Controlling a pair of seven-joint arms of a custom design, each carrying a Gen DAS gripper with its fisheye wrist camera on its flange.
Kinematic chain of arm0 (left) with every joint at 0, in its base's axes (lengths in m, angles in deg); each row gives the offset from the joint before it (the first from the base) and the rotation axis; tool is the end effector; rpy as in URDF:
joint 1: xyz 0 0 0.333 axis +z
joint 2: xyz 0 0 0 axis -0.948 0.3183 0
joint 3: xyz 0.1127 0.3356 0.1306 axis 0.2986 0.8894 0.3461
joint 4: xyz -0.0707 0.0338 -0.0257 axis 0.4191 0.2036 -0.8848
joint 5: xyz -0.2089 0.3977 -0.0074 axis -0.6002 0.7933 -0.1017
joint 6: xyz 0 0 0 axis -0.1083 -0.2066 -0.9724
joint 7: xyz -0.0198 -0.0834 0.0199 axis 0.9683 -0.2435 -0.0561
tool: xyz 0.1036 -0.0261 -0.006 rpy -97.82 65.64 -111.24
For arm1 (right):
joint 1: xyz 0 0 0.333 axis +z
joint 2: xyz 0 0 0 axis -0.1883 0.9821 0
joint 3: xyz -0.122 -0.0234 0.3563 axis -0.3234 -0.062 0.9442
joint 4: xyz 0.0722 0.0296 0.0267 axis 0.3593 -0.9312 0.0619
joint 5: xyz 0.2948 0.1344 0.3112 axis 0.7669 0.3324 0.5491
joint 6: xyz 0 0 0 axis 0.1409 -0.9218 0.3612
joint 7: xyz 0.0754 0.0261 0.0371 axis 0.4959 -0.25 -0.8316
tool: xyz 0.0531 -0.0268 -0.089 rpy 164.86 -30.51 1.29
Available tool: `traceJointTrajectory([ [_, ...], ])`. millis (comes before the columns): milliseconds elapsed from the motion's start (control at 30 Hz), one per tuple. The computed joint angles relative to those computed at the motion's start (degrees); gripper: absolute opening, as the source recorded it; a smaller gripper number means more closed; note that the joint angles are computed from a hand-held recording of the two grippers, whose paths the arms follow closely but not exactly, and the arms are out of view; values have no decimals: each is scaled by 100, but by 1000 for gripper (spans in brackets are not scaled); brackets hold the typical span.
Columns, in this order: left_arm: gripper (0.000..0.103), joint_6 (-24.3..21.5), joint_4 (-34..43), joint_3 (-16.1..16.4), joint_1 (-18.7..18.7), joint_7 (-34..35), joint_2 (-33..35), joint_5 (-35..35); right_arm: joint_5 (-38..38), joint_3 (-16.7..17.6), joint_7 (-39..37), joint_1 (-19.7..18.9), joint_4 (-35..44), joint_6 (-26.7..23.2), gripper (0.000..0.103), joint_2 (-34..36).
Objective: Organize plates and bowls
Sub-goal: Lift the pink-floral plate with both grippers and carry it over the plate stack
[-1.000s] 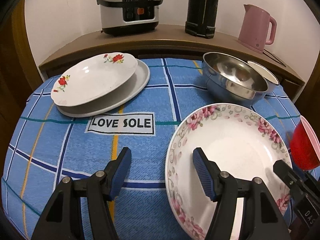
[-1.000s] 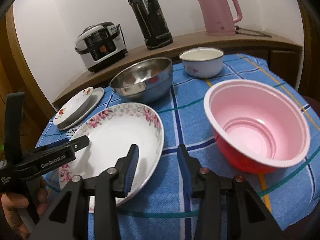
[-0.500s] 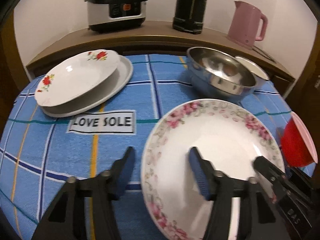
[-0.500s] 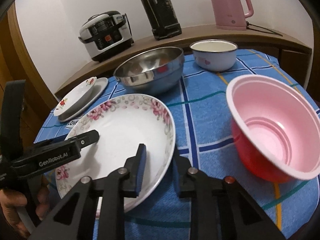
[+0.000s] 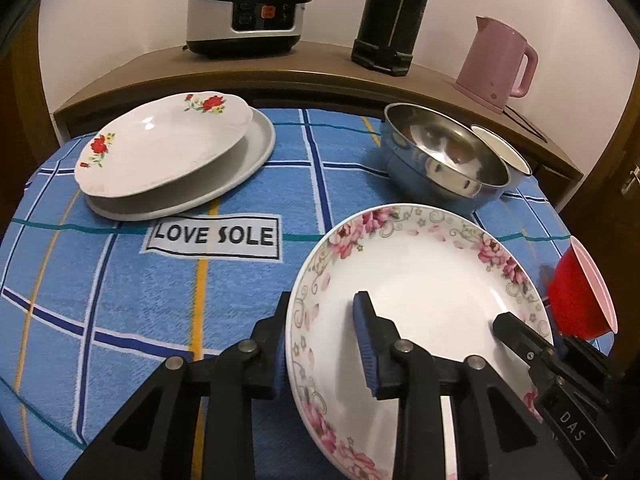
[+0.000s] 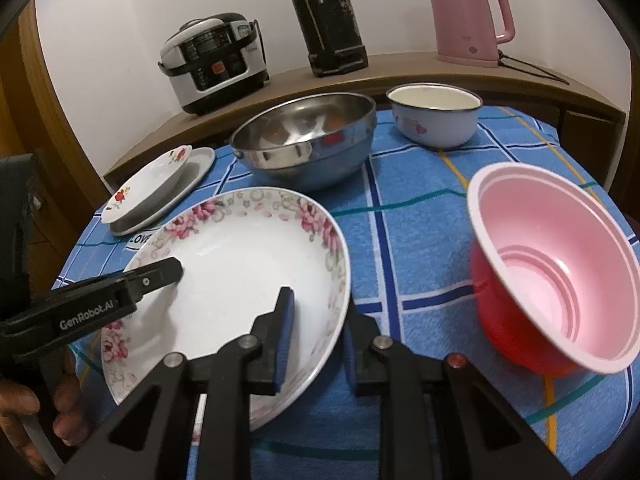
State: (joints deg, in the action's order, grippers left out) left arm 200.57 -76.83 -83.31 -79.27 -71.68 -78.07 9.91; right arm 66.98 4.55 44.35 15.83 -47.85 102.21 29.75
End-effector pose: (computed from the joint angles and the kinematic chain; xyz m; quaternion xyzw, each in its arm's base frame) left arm 0.4948 -0.2268 0.4430 -0.7628 0.5441 -0.2686 0.2235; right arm 0.5273 0.3763 0.4191 -0.7601 0.5032 -0.1071 0.3968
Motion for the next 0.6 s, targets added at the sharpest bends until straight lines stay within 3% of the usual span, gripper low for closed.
traceJointTrajectory([
  [267, 32, -26, -115, -19, 128, -276, -213, 224, -434, -341, 379, 399, 51, 13, 22, -26],
  [600, 32, -111, -300, -22, 268, -501, -490, 380, -929, -512, 774, 660, 190, 23, 22, 41],
])
